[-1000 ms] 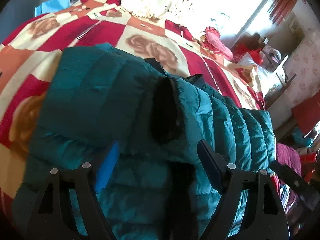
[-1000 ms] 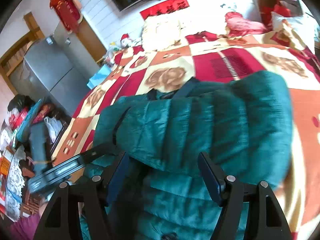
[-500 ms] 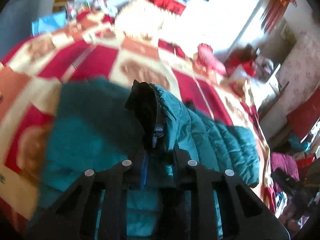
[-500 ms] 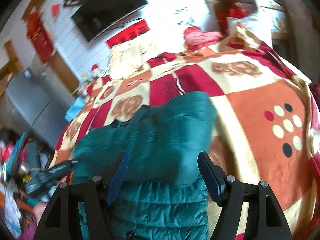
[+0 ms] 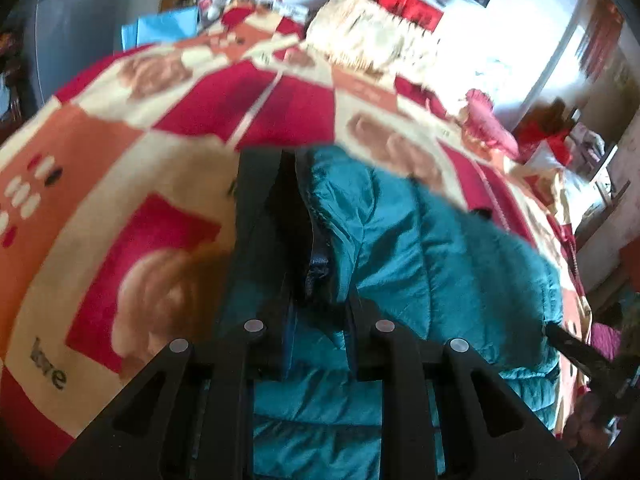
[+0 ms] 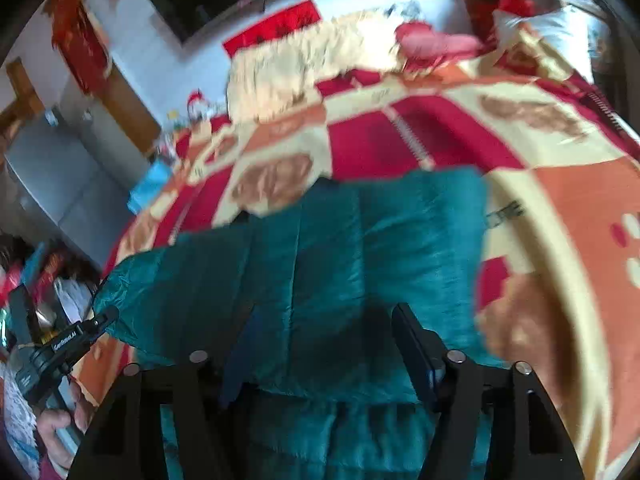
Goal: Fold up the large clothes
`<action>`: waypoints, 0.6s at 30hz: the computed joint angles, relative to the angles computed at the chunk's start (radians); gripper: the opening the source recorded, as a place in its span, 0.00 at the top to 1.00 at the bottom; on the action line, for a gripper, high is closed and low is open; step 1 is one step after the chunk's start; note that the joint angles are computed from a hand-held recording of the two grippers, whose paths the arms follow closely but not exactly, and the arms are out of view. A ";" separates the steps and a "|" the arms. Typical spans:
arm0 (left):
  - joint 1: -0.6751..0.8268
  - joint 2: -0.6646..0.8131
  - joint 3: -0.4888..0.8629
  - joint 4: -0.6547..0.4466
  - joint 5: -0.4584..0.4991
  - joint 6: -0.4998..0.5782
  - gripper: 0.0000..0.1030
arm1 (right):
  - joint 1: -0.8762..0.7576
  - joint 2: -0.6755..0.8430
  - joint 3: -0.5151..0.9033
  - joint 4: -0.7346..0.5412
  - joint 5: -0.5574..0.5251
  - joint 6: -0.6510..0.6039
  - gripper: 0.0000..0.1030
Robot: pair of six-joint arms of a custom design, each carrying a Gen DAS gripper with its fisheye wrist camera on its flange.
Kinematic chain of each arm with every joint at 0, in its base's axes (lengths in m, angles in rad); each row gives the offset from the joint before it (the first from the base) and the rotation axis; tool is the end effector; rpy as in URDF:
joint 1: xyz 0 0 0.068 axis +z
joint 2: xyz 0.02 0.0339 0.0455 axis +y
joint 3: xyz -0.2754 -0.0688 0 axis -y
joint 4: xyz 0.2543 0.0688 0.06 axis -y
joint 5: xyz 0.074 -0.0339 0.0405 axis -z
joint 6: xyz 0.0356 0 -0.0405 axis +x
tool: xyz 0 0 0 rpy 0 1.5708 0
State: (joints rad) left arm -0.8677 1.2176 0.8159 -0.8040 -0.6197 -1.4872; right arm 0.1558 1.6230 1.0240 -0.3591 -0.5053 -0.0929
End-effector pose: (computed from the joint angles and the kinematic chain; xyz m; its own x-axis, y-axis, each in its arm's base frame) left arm 0.1574 -0.1537 0.2315 -0.5356 -0.6227 -0.5704 -0.5612 0.7672 -0.3105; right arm 0.3319 0.0696 0.2087 -0.7666 -0.2026 -0.6093 -0.4840 0.8059 0.3410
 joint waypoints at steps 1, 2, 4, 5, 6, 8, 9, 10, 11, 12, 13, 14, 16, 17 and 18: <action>0.014 -0.027 -0.036 0.042 0.028 0.006 0.78 | 0.030 0.033 0.005 0.004 0.045 -0.007 0.38; 0.018 -0.041 -0.051 0.058 0.042 -0.003 0.74 | 0.045 0.048 0.003 0.017 0.077 -0.013 0.38; 0.033 -0.101 -0.077 0.064 0.068 -0.026 0.64 | 0.060 0.042 -0.006 0.027 0.113 -0.029 0.38; 0.035 -0.122 -0.076 0.054 0.070 -0.032 0.55 | 0.056 0.037 0.002 0.007 0.112 -0.035 0.38; 0.025 -0.147 -0.072 0.031 0.052 -0.045 0.50 | 0.047 0.027 0.014 -0.025 0.105 -0.039 0.38; -0.009 -0.159 -0.036 -0.038 -0.021 -0.086 0.38 | 0.021 -0.008 0.016 -0.046 0.082 -0.038 0.38; -0.029 -0.151 -0.011 -0.078 -0.062 -0.108 0.38 | 0.011 -0.033 0.009 -0.038 0.077 -0.036 0.38; -0.041 -0.139 0.015 -0.104 -0.089 -0.113 0.38 | 0.005 -0.052 0.010 -0.033 0.079 -0.036 0.38; -0.044 -0.128 0.030 -0.112 -0.102 -0.105 0.38 | 0.005 -0.057 0.017 -0.032 0.084 -0.034 0.38; -0.045 -0.107 0.051 -0.116 -0.113 -0.091 0.38 | 0.006 -0.058 0.028 -0.033 0.090 -0.028 0.38; -0.042 -0.081 0.071 -0.112 -0.119 -0.073 0.37 | 0.011 -0.052 0.040 -0.031 0.097 -0.017 0.38; -0.034 -0.058 0.083 -0.101 -0.120 -0.055 0.37 | 0.019 -0.046 0.050 -0.030 0.106 -0.007 0.38; -0.007 0.020 0.118 -0.065 -0.114 -0.003 0.37 | 0.051 -0.018 0.075 -0.010 0.139 0.016 0.38; 0.013 0.058 0.131 -0.051 -0.105 0.029 0.35 | 0.067 -0.005 0.083 0.002 0.156 0.025 0.38; 0.037 0.117 0.159 -0.046 -0.089 0.068 0.33 | 0.082 0.008 0.089 0.017 0.173 0.034 0.38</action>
State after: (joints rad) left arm -0.8302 1.3346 0.9750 -0.8504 -0.7092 -1.4196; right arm 0.2379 1.6309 1.1135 -0.3426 -0.3321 -0.0585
